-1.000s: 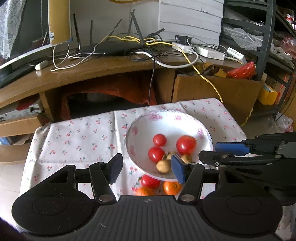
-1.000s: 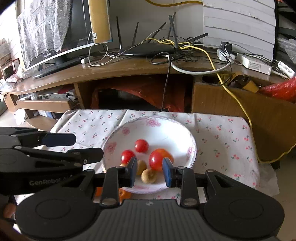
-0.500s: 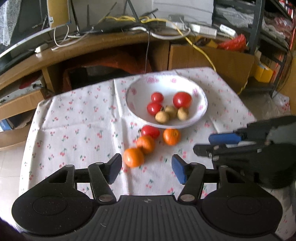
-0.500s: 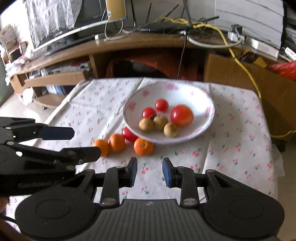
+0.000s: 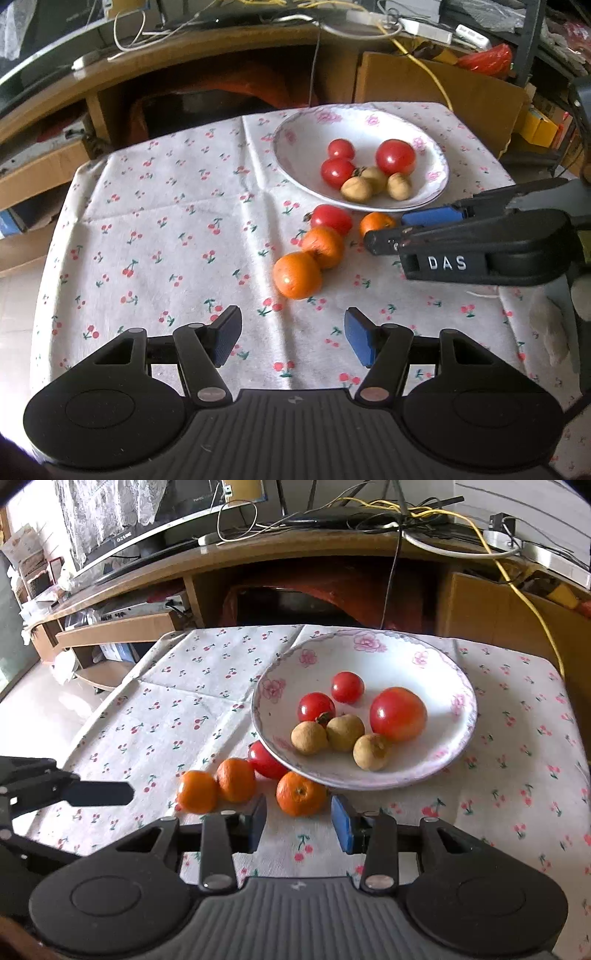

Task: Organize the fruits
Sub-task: 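Withdraw both grippers from the bowl toward the oranges, then grasp an orange with the left gripper while the right grasps another orange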

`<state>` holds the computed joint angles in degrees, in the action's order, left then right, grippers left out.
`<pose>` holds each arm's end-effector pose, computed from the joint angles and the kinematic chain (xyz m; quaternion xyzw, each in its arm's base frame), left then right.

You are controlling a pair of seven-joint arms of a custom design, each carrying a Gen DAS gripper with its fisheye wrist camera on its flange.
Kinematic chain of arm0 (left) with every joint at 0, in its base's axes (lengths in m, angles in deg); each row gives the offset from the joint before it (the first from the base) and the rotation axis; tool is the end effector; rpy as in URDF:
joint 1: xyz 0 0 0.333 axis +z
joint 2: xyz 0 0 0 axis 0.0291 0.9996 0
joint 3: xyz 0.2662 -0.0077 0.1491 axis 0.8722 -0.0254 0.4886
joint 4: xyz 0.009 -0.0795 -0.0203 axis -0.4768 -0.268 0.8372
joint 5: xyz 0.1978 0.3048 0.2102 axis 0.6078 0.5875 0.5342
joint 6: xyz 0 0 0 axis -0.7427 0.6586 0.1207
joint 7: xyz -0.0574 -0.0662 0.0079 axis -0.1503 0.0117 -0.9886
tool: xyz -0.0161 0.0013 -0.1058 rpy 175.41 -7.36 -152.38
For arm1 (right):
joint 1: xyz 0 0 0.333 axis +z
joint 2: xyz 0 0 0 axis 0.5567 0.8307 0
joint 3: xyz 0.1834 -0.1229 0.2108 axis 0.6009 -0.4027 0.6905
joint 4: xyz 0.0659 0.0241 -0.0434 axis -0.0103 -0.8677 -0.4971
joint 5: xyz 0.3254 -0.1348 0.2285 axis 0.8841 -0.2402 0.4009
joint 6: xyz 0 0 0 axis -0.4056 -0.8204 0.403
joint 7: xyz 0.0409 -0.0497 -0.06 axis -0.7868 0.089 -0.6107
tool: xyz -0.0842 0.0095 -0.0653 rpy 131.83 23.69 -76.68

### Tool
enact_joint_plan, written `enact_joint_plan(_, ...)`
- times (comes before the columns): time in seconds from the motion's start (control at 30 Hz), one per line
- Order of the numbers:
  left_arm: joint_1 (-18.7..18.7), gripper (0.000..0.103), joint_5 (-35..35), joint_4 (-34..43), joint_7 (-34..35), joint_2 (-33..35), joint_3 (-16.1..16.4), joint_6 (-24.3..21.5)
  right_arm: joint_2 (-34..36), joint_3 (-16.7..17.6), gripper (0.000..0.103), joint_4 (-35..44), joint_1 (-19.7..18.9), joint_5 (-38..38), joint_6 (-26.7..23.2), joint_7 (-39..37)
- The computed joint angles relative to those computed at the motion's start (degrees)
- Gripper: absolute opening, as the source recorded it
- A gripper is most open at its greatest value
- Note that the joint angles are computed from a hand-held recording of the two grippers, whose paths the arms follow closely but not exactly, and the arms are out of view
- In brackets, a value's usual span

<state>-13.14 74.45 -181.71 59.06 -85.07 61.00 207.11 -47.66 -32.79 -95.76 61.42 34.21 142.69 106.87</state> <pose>0.4301 -0.2286 0.4839 -0.5516 0.7734 -0.2539 0.1822 0.4661 0.3905 0.4764 -0.7290 0.5855 -0.1590 0.3171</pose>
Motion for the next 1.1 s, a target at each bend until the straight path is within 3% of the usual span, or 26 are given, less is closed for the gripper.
enact_joint_plan(0.2, 0.15, 0.069, -0.12, 0.55, 0.45, 1.54, 0.16, 0.78, 3.32, -0.72, 0.039, 2.33, 0.32, -1.52, 0.62, 0.53)
enact_joint_plan(0.43, -1.23, 0.066, -0.89, 0.84, 4.25, 4.67, 0.96, 6.47, 1.63, -1.12, 0.033, 1.23, 1.06, -4.25, -1.01, 2.50)
enact_joint_plan(0.7, 0.59, 0.044, 0.12, 2.29, 1.71, 7.79, -0.27, 8.55, -3.97, 0.54, 0.033, -3.65, 0.22, 1.97, -1.89, -1.20)
enact_joint_plan(0.87, 0.07, 0.040, -0.91, 2.18, 0.90, 7.11, 0.48, 7.43, -8.79, 1.94, 0.033, -7.76, -0.45, 3.26, -3.14, -0.84)
enact_joint_plan(1.1, -2.71, 0.040, -5.09, -2.24, 3.31, -0.63, 1.49, 0.84, -14.54, 4.02, 0.033, -11.64, -0.98, 5.25, -6.21, 0.21)
